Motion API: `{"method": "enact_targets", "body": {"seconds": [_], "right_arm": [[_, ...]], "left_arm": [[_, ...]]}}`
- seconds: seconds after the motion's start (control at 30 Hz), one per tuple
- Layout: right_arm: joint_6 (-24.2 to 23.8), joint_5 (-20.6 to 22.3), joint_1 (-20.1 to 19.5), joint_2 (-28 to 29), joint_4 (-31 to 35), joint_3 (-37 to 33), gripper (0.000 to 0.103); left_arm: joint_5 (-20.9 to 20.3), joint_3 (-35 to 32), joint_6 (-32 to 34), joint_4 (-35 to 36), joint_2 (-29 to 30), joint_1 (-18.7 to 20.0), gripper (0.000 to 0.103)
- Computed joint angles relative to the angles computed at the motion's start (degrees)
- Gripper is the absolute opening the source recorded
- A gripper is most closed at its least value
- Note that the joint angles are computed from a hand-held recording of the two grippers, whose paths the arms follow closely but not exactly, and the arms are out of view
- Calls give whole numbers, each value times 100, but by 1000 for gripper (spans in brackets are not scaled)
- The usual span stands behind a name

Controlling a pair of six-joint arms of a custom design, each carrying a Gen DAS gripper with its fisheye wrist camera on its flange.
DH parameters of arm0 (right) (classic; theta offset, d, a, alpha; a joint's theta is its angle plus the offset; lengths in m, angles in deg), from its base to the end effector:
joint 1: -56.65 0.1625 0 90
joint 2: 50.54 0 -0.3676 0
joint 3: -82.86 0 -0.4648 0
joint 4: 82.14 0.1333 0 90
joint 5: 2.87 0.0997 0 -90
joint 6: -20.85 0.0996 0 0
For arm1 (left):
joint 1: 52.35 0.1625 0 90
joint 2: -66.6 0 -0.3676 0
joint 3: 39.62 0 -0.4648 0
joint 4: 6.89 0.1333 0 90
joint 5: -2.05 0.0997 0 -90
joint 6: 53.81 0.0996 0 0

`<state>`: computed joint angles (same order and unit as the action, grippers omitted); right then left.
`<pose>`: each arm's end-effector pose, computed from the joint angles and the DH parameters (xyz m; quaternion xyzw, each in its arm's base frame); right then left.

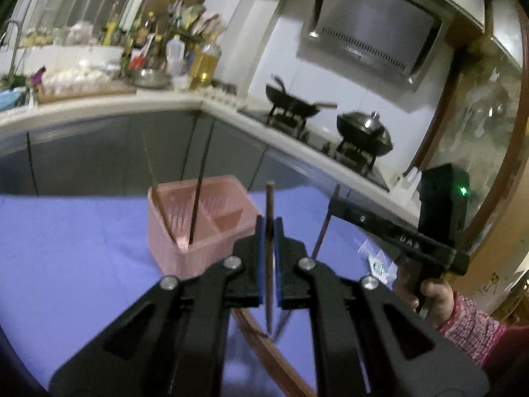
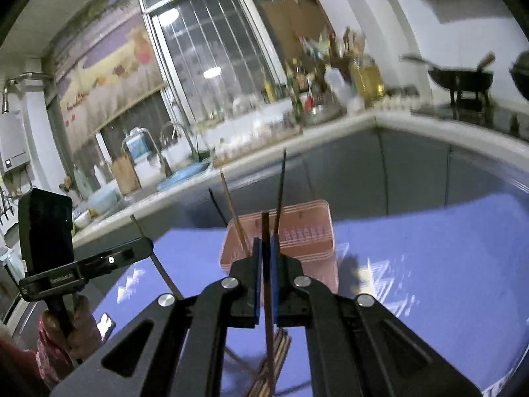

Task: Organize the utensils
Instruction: 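Carry both chopsticks up over the pink basket and open both tools to drop them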

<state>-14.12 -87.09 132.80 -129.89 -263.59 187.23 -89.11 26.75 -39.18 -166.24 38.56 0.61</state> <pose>-0.0092 -0.6361 0.3789 0.1803 -0.8163 0.5156 0.1877 -0.3927 -0.7383 0.0131 -0.4223 -0.8661 0.2604 0.0615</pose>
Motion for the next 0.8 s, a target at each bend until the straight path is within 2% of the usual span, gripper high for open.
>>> {"method": "enact_targets", "body": {"seconds": [0.2,0.37,0.47,0.53,0.7,0.8], "right_arm": [[-134,-101,393,225,-88,-559,5],[-222,-351,746,668,20,-1306,5],[-277,-475,894,1030,105,-1816,5],[-347,-539,961,1297,134,-2148,5],[-536,-759,973,1839,130,-2651,5],[-464,-832,875,2030,264,-2772,5]], "left_arm": [[4,-721,-27,-99,254,-106,4],[228,-1611,135,-53,656,-194,4],[528,-2206,339,67,986,-244,4],[689,-2724,428,308,1277,-257,4],[1079,-3354,641,627,1716,-226,4],[1282,-3678,677,901,1998,-162,4]]}}
